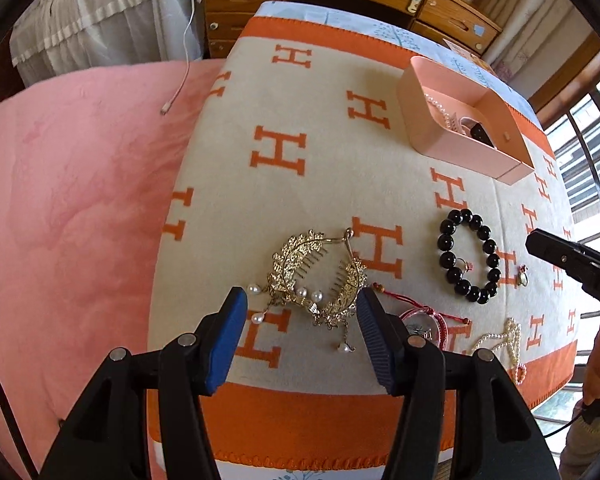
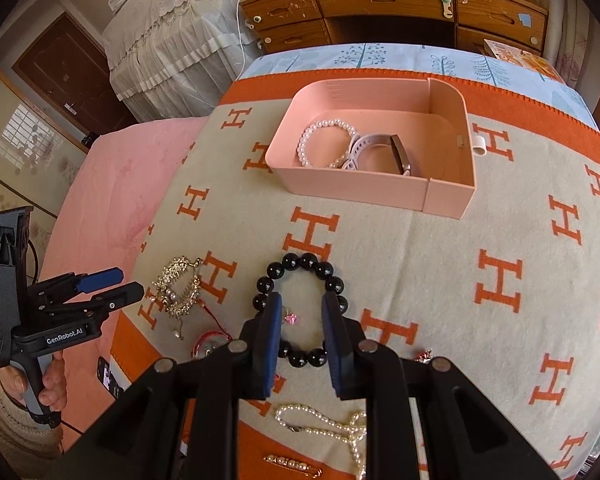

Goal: Organize jewelry
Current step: 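Grasp the gold leaf hair comb with the left tool while the right tool grasps the black bead bracelet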

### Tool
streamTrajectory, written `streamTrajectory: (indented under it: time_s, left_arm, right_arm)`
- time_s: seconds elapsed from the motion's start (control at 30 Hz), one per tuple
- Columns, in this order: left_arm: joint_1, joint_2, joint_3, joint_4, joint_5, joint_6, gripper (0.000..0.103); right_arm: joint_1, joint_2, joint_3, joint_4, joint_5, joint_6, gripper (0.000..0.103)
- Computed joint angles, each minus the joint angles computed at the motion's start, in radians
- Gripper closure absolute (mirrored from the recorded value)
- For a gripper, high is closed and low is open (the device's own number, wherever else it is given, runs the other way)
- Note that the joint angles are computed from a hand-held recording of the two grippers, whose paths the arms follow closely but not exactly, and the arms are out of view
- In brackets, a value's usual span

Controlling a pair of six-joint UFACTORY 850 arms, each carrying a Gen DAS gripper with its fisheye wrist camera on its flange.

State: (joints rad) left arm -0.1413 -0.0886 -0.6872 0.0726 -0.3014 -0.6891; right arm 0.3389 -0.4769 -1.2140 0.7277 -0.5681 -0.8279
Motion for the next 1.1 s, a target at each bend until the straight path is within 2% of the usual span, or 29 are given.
streamTrajectory:
  time_s: [0.1,0.17,0.23,0.33,0.53,0.63,0.87,1.1]
  left_arm:
    - [0.015,-0.02,0.012,-0.122,0.021,0.036,0.048]
    - [0.023,-0.032,0.016,-0.202,0.032,0.068,0.052]
    - [0.028,-0.042,0.016,-0.256,0.036,0.088,0.065]
    - [0.036,-0.055,0.013,-0.349,0.037,0.14,0.071]
    - [0.032,-0.087,-0.014,-0.349,0.02,0.113,0.074]
    - [0.034,-0.104,-0.029,-0.343,0.008,0.102,0.079]
    - [0.035,-0.136,-0.062,-0.27,-0.005,0.019,0.082]
    - [0.021,-0.181,-0.112,-0.146,-0.052,-0.055,0.084]
  right_arm:
    - [0.003,-0.022,-0.012,-0.014,-0.001,0.024,0.082]
    - [0.005,-0.034,-0.019,-0.023,-0.006,0.034,0.082]
    - [0.006,-0.042,-0.023,-0.033,-0.01,0.037,0.082]
    - [0.008,-0.051,-0.027,-0.034,-0.013,0.031,0.082]
    - [0.002,-0.069,-0.042,-0.022,-0.029,0.015,0.082]
    - [0.0,-0.083,-0.056,-0.026,-0.037,0.019,0.082]
    - [0.001,-0.104,-0.074,-0.044,-0.038,0.028,0.082]
    - [0.014,-0.109,-0.074,-0.072,-0.006,0.046,0.082]
